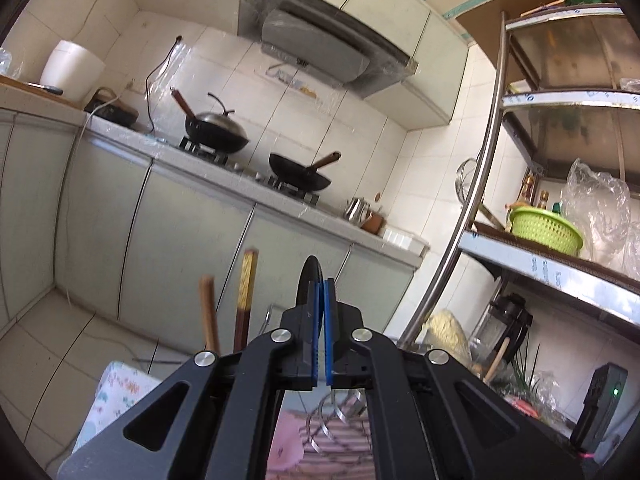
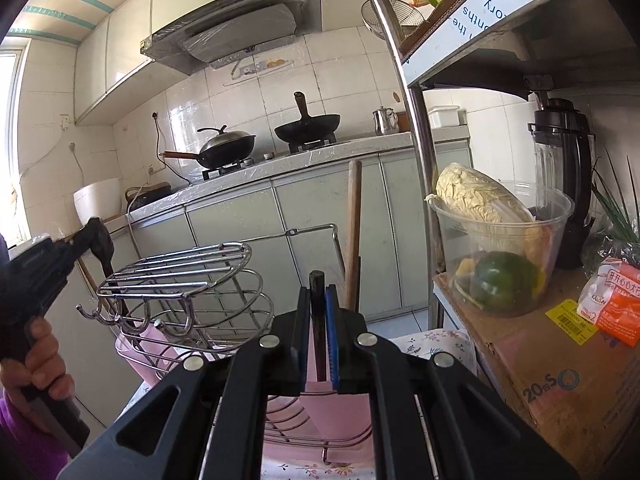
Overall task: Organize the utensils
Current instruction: 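Lower the spoon and chopstick into the pink cup and open both tools, then move both open tools back down toward the utensils on the tablecloth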
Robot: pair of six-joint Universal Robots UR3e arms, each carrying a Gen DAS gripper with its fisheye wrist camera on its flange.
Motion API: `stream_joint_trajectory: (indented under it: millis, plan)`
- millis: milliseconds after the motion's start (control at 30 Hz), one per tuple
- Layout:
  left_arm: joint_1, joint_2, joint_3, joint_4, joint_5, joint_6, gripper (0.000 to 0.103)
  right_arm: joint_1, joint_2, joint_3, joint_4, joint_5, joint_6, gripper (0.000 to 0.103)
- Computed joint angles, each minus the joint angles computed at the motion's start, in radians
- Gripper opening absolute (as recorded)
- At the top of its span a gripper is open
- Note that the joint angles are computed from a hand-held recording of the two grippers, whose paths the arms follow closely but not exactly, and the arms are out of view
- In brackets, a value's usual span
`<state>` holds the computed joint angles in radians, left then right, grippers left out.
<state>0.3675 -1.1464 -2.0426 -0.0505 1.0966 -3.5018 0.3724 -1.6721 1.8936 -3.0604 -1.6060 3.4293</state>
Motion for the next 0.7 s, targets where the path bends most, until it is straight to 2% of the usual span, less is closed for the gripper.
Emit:
stream_joint_trajectory:
  millis: [267,333,367,500,533,600,700]
  plan:
    - [0.058,0.172,-0.119,-0.159,-0.045,0.067,0.001,0.013,-0.024,-0.007,0.088,-0.013,0.014,0.009]
    - [0.088,0.215,-0.134,-0.211,-0.071,0.077,0.001,0.016,-0.032,-0.014,0.123,-0.010,0.016,0.019]
    - [0.087,0.224,-0.138,-0.221,-0.058,0.080,0.001,0.017,-0.039,-0.008,0.123,-0.006,0.019,0.028]
    - [0.112,0.260,-0.132,-0.278,-0.050,0.085,0.003,0.032,-0.068,0.010,0.130,-0.017,0.013,0.030]
    - [0.128,0.275,-0.130,-0.304,-0.060,0.088,0.005,0.041,-0.075,0.012,0.136,-0.026,0.013,0.031]
    - [0.174,0.316,-0.126,-0.363,-0.106,0.099,0.023,0.043,-0.096,0.022,0.151,-0.026,0.011,0.031]
    - [0.212,0.368,-0.119,-0.430,-0.131,0.118,0.037,0.041,-0.128,0.034,0.181,-0.015,0.014,0.031]
